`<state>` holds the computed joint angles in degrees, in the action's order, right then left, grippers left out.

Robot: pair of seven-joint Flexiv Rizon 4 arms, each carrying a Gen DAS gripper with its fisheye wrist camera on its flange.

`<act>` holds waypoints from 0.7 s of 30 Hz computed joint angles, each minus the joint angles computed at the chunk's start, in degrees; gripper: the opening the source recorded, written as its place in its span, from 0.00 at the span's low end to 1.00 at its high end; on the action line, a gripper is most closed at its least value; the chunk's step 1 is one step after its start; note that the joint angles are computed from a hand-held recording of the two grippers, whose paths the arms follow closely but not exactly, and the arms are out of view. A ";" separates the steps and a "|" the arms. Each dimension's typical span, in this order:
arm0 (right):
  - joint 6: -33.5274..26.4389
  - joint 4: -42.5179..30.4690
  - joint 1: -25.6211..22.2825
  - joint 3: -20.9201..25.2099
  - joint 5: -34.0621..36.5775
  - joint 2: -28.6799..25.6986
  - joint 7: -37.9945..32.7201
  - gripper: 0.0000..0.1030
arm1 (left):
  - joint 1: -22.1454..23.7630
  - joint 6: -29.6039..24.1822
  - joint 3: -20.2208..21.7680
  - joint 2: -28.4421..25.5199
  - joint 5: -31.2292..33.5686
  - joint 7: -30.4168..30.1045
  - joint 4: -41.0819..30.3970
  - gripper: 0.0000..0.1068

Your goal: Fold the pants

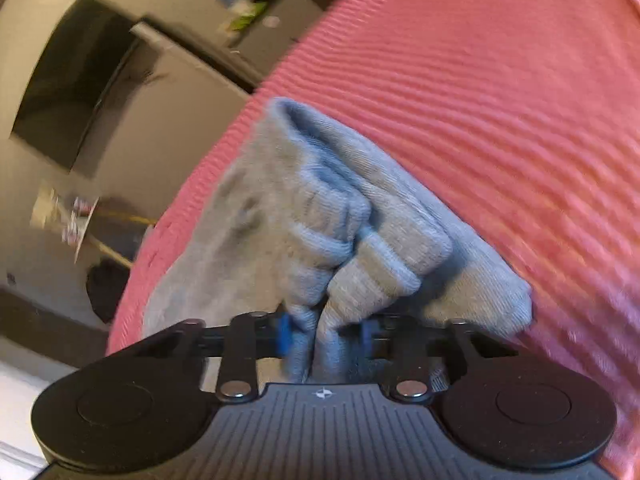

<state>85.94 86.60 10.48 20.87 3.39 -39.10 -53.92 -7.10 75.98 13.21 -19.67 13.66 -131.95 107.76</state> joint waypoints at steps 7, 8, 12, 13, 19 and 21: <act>14.39 9.21 6.36 -8.88 -6.52 5.75 0.07 0.16 | 1.46 -1.65 -0.19 -0.15 -1.04 -5.58 0.51 0.67; 15.88 9.67 5.31 -7.90 -7.22 5.48 0.22 0.16 | 1.40 -1.21 -0.02 0.10 -1.05 -5.99 0.92 0.67; 14.46 10.24 5.82 -10.90 -9.55 4.30 2.96 0.18 | 0.32 -1.20 0.86 0.20 1.22 -5.88 0.48 0.67; 10.45 9.56 6.12 -11.83 -10.54 3.92 3.82 0.20 | -0.21 -1.52 1.34 0.24 2.26 -6.13 0.07 0.67; 6.83 11.58 -3.22 -1.39 -10.11 5.20 -0.89 0.31 | -3.94 -0.96 5.90 2.02 11.43 -15.30 -1.44 0.68; 6.40 12.33 -3.07 -1.82 -10.11 6.37 -1.67 0.31 | -5.56 -1.52 7.77 2.64 16.40 -20.90 -2.73 0.68</act>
<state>92.34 98.93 7.41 19.05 -6.72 -32.74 -55.59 -12.66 74.46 20.99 -17.03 30.05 -152.85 105.03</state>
